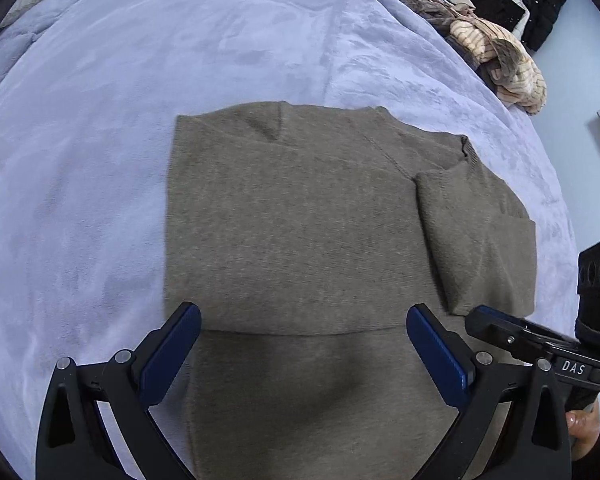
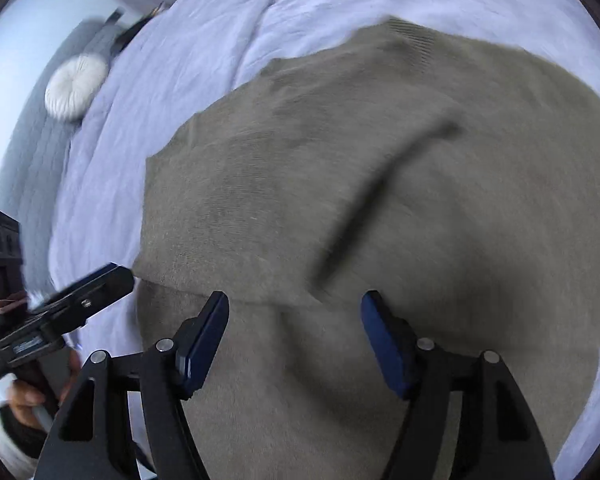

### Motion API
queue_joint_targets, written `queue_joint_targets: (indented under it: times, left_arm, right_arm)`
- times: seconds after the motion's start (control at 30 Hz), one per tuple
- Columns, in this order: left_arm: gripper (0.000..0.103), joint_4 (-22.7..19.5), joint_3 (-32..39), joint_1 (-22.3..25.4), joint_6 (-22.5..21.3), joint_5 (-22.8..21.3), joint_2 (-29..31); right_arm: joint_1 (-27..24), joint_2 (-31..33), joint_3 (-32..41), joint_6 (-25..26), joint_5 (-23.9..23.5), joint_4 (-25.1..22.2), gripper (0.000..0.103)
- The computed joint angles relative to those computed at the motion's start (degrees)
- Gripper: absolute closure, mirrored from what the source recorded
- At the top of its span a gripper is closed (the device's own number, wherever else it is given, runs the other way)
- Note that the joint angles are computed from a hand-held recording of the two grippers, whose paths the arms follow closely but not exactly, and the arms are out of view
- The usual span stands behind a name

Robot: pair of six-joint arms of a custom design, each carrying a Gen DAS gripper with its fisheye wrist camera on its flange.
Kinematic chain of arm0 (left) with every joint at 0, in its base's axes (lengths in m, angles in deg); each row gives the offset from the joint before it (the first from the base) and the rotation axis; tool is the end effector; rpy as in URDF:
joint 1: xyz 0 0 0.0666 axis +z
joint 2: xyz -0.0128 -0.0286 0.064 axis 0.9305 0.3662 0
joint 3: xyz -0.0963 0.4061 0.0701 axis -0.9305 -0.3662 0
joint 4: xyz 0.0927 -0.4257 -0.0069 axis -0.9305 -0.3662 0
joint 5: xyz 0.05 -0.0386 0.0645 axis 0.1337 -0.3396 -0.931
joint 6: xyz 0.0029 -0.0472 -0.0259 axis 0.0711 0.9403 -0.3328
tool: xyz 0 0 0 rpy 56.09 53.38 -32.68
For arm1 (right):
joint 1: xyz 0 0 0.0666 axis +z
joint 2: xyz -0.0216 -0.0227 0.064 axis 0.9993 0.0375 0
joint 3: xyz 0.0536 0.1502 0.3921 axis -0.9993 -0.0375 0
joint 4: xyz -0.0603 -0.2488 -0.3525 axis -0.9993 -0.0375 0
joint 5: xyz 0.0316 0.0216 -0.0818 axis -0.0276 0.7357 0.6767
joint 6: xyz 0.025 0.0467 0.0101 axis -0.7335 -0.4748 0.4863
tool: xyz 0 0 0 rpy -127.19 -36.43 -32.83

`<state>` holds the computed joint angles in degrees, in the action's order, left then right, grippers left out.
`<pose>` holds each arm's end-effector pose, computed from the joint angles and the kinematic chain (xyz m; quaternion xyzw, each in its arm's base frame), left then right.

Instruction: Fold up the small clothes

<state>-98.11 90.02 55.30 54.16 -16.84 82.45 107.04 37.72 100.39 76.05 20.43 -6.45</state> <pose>0.4886 -0.1200 0.4970 -0.1455 0.9706 -0.1276 0.1429 0.5571 0.2112 0.4859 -0.1028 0.9579 0.2635 0.0495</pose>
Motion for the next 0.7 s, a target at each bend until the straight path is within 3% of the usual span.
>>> queue_joint_targets:
  times: [0.17, 0.23, 0.33, 0.43, 0.53, 0.6, 0.7]
  left_arm:
    - [0.000, 1.17, 4.77, -2.91, -0.08, 3.36, 5.00]
    - [0.000, 0.94, 8.13, -5.43, -1.69, 1.25, 7.36]
    - [0.000, -3.37, 15.25, -10.32, -6.20, -8.67, 12.45]
    - [0.000, -7.65, 22.16, -14.52, -9.86, -18.96, 18.54]
    - [0.000, -9.16, 25.37, -16.49, -12.60, -28.92, 22.59]
    - [0.000, -8.47, 24.02, -15.14, -9.32, -29.70, 21.72]
    - [0.000, -5.78, 18.41, -11.21, -2.65, -24.15, 17.50]
  right_arm:
    - [-8.60, -6.46, -8.38, -9.95, -6.26, 3.67, 0.030]
    - [-10.92, -8.39, -10.95, -13.73, -7.99, 5.56, 0.030]
    - [-13.72, -11.28, -14.72, -18.13, -9.47, 8.39, 0.030]
    - [-14.88, -13.76, -17.78, -18.06, -9.73, 8.68, 0.030]
    - [-14.58, -14.48, -18.48, -17.95, -9.14, 8.23, 0.030]
    - [-14.81, -15.02, -19.07, -17.97, -8.83, 8.24, 0.030]
    - [-15.85, -15.91, -19.81, -17.66, -9.45, 8.00, 0.030]
